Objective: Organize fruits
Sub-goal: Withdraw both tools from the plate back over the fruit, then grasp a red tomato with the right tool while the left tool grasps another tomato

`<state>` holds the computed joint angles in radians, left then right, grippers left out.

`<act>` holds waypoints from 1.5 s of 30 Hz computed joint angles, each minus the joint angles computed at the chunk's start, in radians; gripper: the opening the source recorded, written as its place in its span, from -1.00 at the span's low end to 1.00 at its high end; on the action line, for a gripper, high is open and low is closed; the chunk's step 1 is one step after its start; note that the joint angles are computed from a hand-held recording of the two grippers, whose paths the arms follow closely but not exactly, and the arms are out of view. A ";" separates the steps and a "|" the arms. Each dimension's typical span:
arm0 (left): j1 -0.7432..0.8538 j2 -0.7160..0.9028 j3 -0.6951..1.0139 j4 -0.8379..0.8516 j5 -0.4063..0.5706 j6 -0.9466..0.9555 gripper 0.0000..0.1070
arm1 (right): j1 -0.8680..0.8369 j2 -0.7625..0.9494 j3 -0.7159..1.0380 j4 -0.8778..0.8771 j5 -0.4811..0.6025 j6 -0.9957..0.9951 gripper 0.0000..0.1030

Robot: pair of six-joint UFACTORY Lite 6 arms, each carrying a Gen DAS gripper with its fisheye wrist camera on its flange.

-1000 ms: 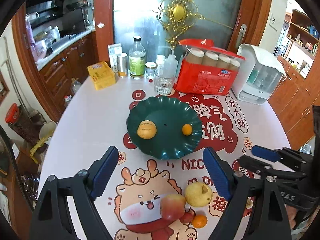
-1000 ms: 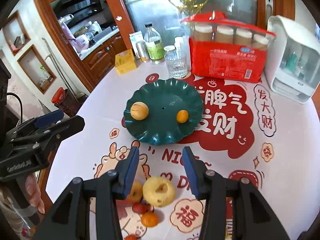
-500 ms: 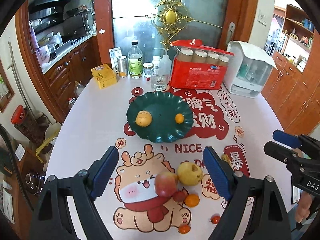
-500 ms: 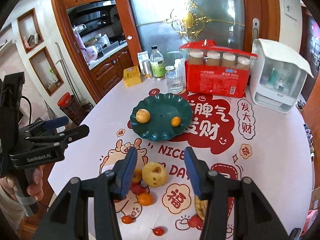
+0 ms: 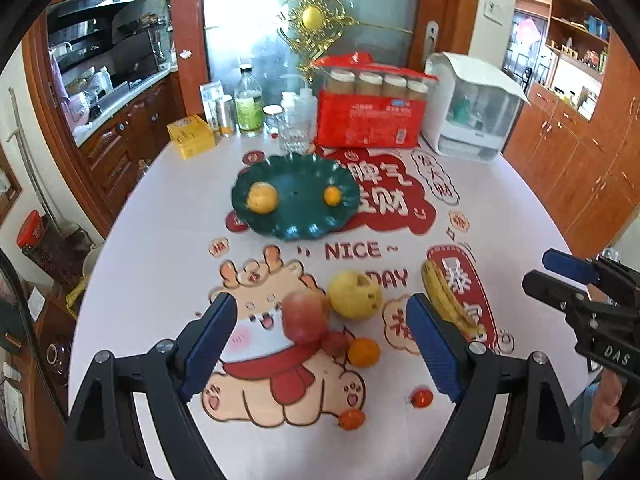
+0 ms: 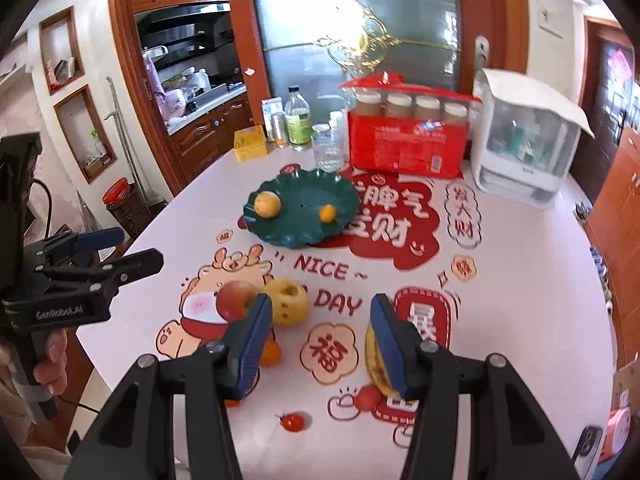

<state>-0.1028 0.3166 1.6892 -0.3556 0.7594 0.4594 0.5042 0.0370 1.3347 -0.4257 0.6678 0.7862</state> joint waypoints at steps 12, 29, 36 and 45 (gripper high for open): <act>-0.040 -0.065 -0.376 -0.139 -0.147 0.238 0.60 | 0.048 -0.132 -0.331 -0.102 -0.095 0.123 0.00; 0.022 0.061 -0.573 -0.430 -0.203 0.597 0.34 | 0.051 0.029 -0.522 0.098 -0.396 -0.129 0.00; 0.029 0.094 -0.570 -0.475 -0.185 0.792 0.18 | 0.050 0.130 -0.512 0.382 -0.479 -0.495 0.00; 0.048 0.161 -0.510 -0.465 -0.130 0.862 -0.01 | 0.033 0.227 -0.467 0.574 -0.519 -0.755 -0.28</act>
<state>-0.0552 0.4772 1.1794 -0.8202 0.6290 1.3214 0.5370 0.2642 0.8675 0.1481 0.1490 0.0316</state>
